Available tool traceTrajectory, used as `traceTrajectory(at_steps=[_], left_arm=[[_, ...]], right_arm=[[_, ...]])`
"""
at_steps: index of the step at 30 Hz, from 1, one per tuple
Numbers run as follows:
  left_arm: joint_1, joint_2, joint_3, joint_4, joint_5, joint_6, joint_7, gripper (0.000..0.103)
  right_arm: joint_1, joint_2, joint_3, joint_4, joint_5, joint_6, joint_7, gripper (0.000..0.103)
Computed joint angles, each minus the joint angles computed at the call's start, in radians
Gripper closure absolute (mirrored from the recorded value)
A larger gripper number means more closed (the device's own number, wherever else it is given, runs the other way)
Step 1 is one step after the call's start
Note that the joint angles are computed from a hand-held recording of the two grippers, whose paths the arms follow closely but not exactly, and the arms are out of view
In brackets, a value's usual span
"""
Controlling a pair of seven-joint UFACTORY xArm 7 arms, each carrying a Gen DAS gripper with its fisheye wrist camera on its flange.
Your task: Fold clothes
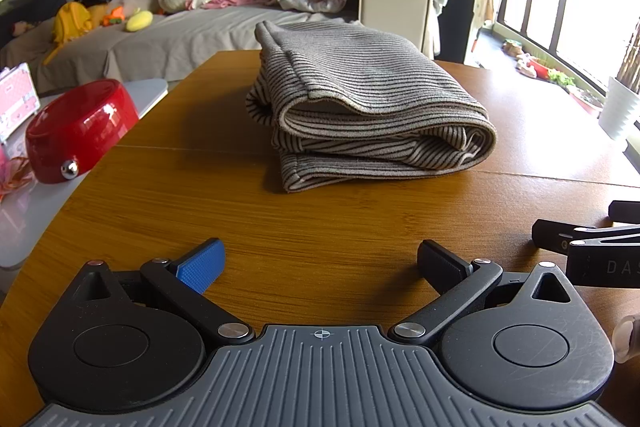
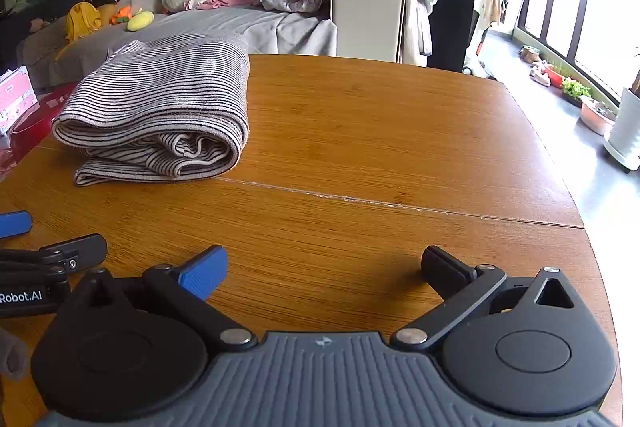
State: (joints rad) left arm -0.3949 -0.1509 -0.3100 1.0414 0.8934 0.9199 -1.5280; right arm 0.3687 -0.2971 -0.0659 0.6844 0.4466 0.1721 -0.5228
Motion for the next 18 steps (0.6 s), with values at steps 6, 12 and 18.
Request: traceTrajectory(at_steps=[6, 12, 18], left_arm=[[0.000, 0.000, 0.001, 0.000, 0.001, 0.000, -0.001, 0.000], [0.000, 0.002, 0.001, 0.001, 0.002, -0.001, 0.000, 0.000], [0.000, 0.003, 0.003, 0.002, 0.000, -0.003, 0.001, 0.000]], right_arm=[[-0.003, 0.000, 0.004, 0.001, -0.002, 0.001, 0.003, 0.000], [-0.004, -0.002, 0.005, -0.001, -0.005, 0.001, 0.007, 0.000], [-0.004, -0.003, 0.007, -0.002, -0.009, 0.000, 0.013, 0.000]])
